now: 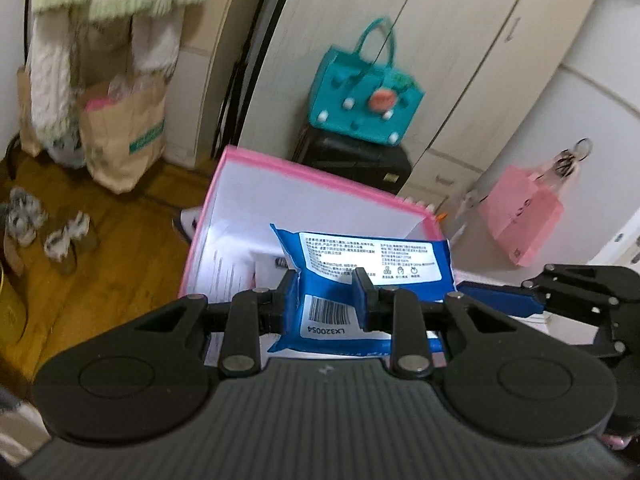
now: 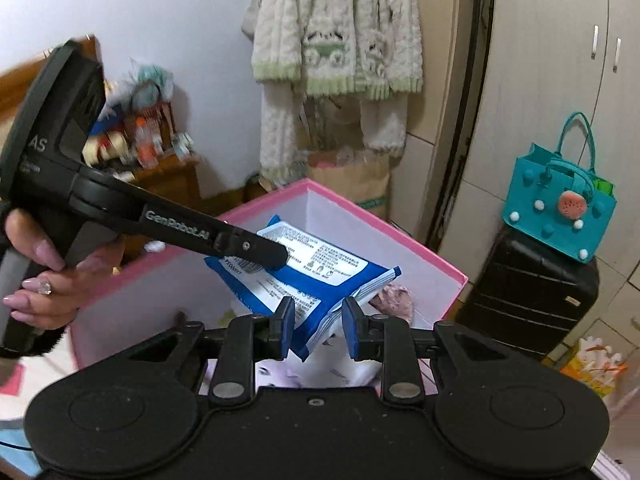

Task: Organize soft objects
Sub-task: 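Open both tools to release the wipes pack into the box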

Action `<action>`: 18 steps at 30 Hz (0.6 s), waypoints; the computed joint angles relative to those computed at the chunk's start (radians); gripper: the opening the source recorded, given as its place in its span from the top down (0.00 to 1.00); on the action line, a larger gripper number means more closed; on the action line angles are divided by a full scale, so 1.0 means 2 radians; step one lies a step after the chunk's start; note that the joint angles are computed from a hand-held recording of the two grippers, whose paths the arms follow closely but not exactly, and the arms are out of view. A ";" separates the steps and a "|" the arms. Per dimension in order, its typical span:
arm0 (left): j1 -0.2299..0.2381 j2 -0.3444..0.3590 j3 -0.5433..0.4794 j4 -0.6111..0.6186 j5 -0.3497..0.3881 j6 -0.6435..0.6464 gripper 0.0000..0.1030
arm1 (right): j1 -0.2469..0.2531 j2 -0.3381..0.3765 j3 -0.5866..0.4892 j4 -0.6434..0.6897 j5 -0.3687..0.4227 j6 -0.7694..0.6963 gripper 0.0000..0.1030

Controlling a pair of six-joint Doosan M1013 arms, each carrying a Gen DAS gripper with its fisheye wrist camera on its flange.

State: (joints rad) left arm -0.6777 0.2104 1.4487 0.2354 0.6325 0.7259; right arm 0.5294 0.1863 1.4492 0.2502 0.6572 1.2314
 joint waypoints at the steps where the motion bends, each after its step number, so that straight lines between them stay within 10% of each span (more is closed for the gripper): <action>1: 0.003 0.005 -0.004 -0.021 0.005 0.019 0.75 | 0.000 0.004 -0.003 -0.002 0.004 -0.003 0.70; 4: 0.011 0.021 -0.018 -0.106 0.017 0.077 0.76 | -0.010 0.017 -0.019 0.066 0.045 -0.044 0.71; 18: -0.022 0.032 -0.040 0.079 0.104 -0.036 0.79 | -0.016 -0.002 0.008 0.079 0.038 -0.028 0.71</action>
